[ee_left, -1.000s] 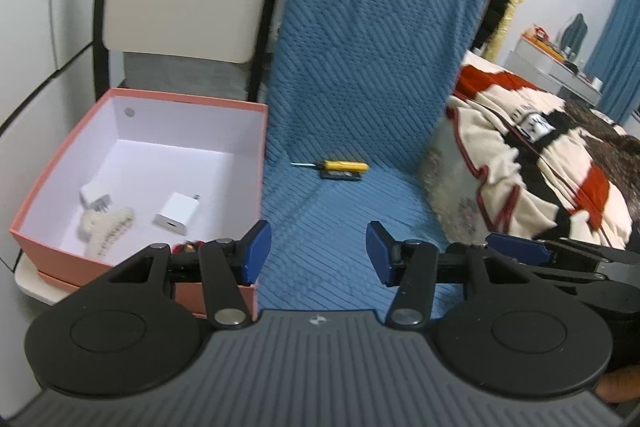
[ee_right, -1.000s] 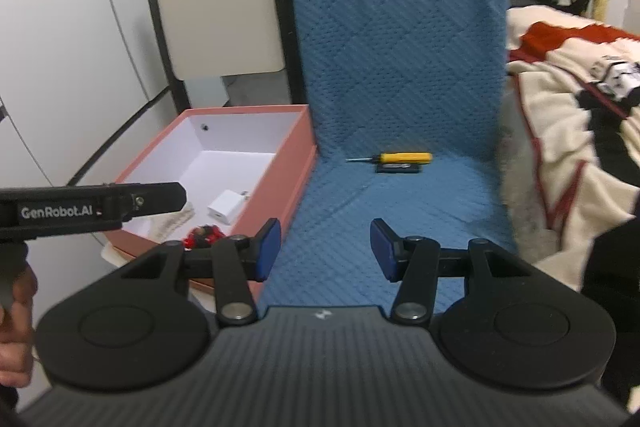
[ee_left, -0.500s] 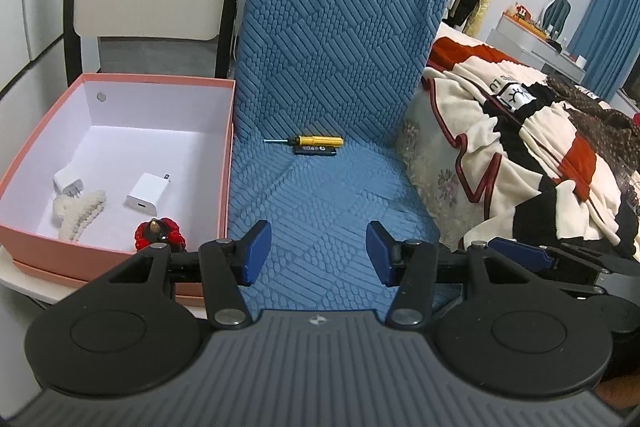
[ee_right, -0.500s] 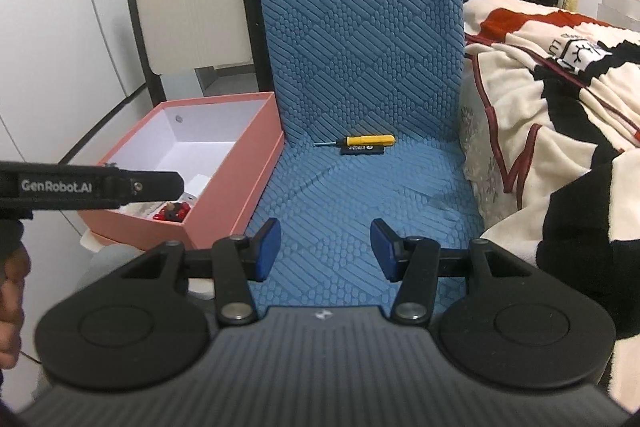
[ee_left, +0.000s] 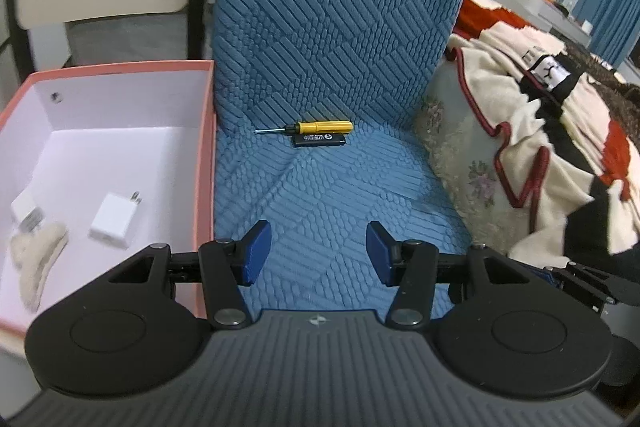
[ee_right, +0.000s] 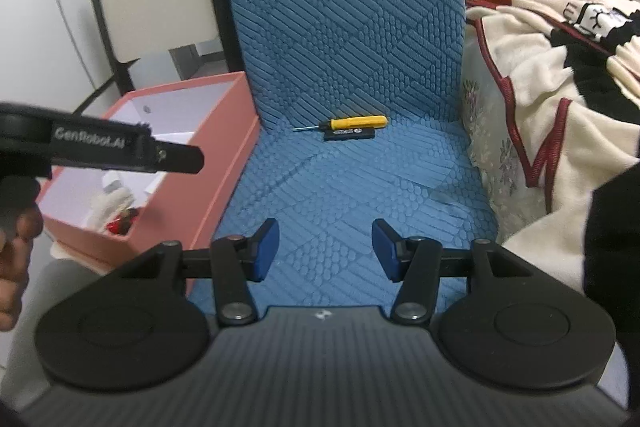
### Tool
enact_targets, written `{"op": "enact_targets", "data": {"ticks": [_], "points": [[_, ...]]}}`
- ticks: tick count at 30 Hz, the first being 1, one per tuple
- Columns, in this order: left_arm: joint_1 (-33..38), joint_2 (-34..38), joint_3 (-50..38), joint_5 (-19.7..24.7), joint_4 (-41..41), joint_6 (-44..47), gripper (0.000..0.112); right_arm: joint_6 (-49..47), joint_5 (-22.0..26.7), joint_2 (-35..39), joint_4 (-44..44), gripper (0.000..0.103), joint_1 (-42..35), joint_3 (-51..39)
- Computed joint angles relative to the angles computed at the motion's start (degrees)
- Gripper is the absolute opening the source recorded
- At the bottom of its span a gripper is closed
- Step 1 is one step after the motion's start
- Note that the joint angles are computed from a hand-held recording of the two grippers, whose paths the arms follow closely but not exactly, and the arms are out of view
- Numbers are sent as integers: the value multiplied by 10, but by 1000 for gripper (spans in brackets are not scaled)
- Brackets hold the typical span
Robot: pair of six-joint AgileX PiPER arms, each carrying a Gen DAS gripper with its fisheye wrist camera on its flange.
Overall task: Organize rigid objects
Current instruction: 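Move both open tools back toward the screwdriver and USB stick on the chair, then grasp the yellow screwdriver with the left tool while the right tool grasps the black USB stick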
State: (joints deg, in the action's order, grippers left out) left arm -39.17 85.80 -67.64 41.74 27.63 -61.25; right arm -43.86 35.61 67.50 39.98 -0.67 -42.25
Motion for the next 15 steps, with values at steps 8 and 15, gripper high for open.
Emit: {"op": "enact_targets", "data": {"ticks": [8,15], "points": [[121,152,-127,-52,-142,215,58,-50,-93,161,65,55,46,-56],[190,317,-328,-3,-230,387,58,-92,-143,304,126,55,81,-144]]}}
